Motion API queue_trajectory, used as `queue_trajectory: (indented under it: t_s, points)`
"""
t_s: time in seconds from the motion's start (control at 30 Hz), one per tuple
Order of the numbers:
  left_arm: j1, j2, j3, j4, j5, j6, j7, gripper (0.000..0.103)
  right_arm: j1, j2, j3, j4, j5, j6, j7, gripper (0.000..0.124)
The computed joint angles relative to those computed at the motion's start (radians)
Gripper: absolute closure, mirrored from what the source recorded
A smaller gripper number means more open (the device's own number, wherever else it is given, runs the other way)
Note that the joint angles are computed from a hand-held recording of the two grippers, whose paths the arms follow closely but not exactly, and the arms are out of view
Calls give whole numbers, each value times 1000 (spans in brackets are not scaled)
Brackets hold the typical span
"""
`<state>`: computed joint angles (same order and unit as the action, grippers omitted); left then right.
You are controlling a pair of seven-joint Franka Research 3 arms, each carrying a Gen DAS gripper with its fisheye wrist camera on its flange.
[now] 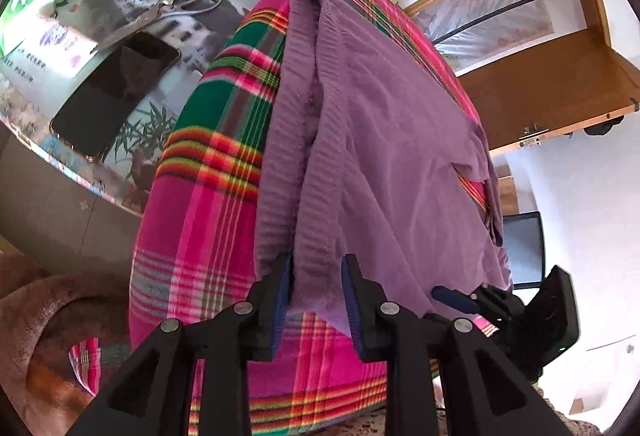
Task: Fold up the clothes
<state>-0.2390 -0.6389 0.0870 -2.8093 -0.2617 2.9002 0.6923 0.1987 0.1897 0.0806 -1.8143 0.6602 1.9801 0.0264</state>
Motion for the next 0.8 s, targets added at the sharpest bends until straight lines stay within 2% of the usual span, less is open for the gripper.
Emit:
queue_trajectory:
  t_s: [0.13, 0.23, 0.27, 0.3, 0.33, 0.43, 0.5, 0.6, 0.8]
  points:
    - [-25, -3, 19, -11, -9, 21, 18, 77, -4, -3, -2, -13, 3, -18, 3, 92]
    - [-12, 8, 12, 6, 3, -8, 23, 78, -3, -21, 0, -41, 23, 12, -13, 89]
    - [-3, 9, 5, 12, 12, -23, 26, 90, -2, -27, 0, -50, 29, 20, -17, 89]
    - [8, 7, -4, 13, 20, -35, 27, 95, 0, -35, 0, -62, 32, 28, -19, 89]
    - [12, 3, -6, 8, 19, -33, 28, 96, 2, -45, 0, -76, 38, 42, -27, 89]
    - [37, -26, -27, -23, 22, -7, 2, 99, 9, -74, 0, -122, 54, 90, -62, 89]
    - [86, -61, -75, -55, 49, 29, -52, 100, 14, -82, -2, -134, 57, 104, -67, 87]
    - [88, -110, -84, -101, 76, 88, -96, 100, 18, -79, -6, -129, 54, 100, -46, 87]
    - [39, -148, -24, -169, 100, 149, -150, 100, 18, -77, -9, -113, 45, 67, -4, 87]
